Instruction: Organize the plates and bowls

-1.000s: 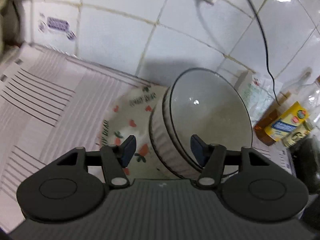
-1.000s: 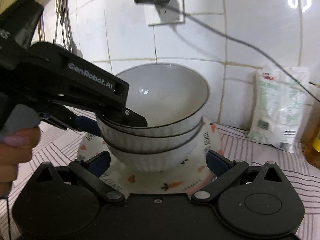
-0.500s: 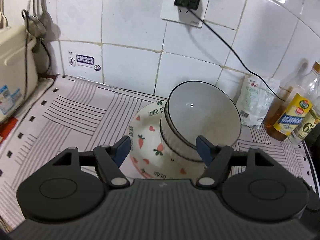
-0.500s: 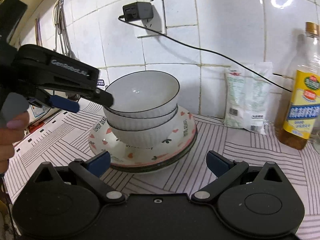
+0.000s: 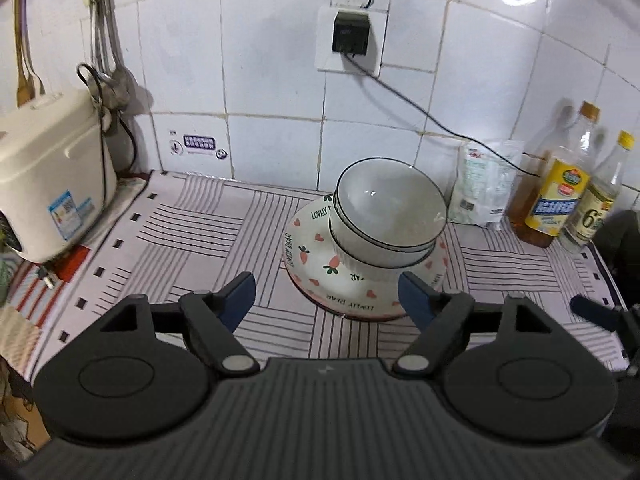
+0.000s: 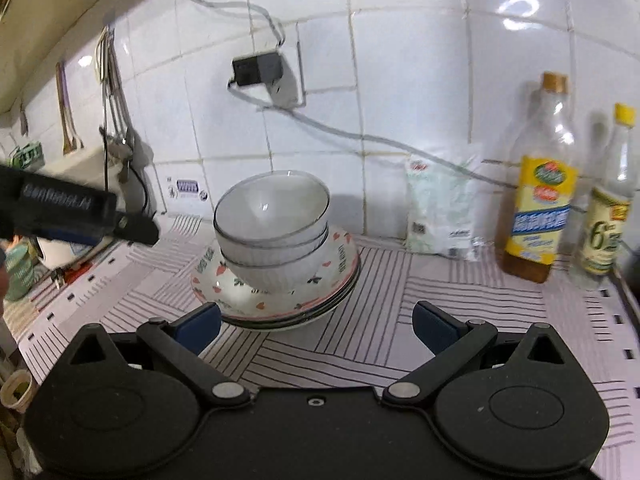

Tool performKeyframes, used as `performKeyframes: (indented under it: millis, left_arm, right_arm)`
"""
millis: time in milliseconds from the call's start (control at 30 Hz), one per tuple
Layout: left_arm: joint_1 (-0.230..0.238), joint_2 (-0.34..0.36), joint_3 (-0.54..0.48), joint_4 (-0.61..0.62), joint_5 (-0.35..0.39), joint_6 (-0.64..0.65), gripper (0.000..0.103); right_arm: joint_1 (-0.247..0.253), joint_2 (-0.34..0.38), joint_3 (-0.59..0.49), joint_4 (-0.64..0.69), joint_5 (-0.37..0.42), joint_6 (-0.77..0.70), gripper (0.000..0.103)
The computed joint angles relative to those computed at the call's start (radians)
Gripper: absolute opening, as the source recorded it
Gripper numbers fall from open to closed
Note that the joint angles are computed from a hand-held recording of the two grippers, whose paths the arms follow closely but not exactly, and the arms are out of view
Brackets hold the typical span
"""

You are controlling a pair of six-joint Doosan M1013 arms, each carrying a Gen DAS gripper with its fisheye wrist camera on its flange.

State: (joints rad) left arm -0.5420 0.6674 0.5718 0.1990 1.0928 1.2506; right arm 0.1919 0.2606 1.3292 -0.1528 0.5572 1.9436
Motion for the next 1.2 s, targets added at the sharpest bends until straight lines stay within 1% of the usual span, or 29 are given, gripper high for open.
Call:
performKeyframes:
  millis: [100, 167, 200, 267, 300, 367, 400, 500, 600, 667, 800, 933, 1200]
  left_arm:
    - [-0.007, -0.042, 0.049, 0.023, -0.021, 0.001, 0.084]
    - [-0.009, -0.072, 0.085, 0.025, -0.039, 0.018, 0.09]
    - [-0.01, -0.089, 0.104, 0.024, -0.046, 0.036, 0.091]
    - [-0.014, -0.113, 0.133, 0.032, -0.056, 0.049, 0.096]
    - [-0.016, -0.123, 0.141, 0.038, -0.05, 0.057, 0.096]
    - [-0.023, -0.141, 0.155, 0.062, -0.037, 0.059, 0.102]
    - [-0.026, -0.147, 0.157, 0.078, -0.026, 0.058, 0.103]
    - [-0.038, -0.156, 0.151, 0.126, 0.016, 0.063, 0.103]
    - [-0.036, -0.161, 0.138, 0.104, 0.059, 0.069, 0.103]
    - [-0.034, -0.167, 0.136, 0.083, 0.079, 0.072, 0.103]
    - [-0.039, -0.18, 0.144, 0.09, 0.105, 0.068, 0.103]
    - [-0.042, -0.198, 0.156, 0.091, 0.099, 0.063, 0.103]
    - [-0.045, -0.219, 0.164, 0.098, 0.122, 0.052, 0.103]
  right_arm:
    - [0.012, -0.02, -0.01, -0.064, 0.037, 0.063, 0.103]
    - [0.026, -0.026, -0.029, -0.13, 0.09, 0.097, 0.103]
    - [0.036, -0.029, -0.039, -0.175, 0.12, 0.122, 0.103]
    - [0.053, -0.034, -0.055, -0.242, 0.176, 0.174, 0.103]
    - [0.06, -0.038, -0.062, -0.262, 0.203, 0.199, 0.103]
    - [0.069, -0.045, -0.073, -0.281, 0.243, 0.242, 0.103]
    - [0.073, -0.048, -0.08, -0.287, 0.266, 0.261, 0.103]
    - [0.08, -0.052, -0.105, -0.283, 0.342, 0.298, 0.103]
    - [0.088, -0.054, -0.135, -0.258, 0.428, 0.291, 0.103]
    - [0.097, -0.058, -0.148, -0.258, 0.464, 0.3, 0.103]
    - [0.13, -0.061, -0.173, -0.306, 0.527, 0.32, 0.103]
    - [0.14, -0.063, -0.192, -0.295, 0.573, 0.322, 0.103]
    - [0.152, -0.065, -0.208, -0.296, 0.609, 0.329, 0.103]
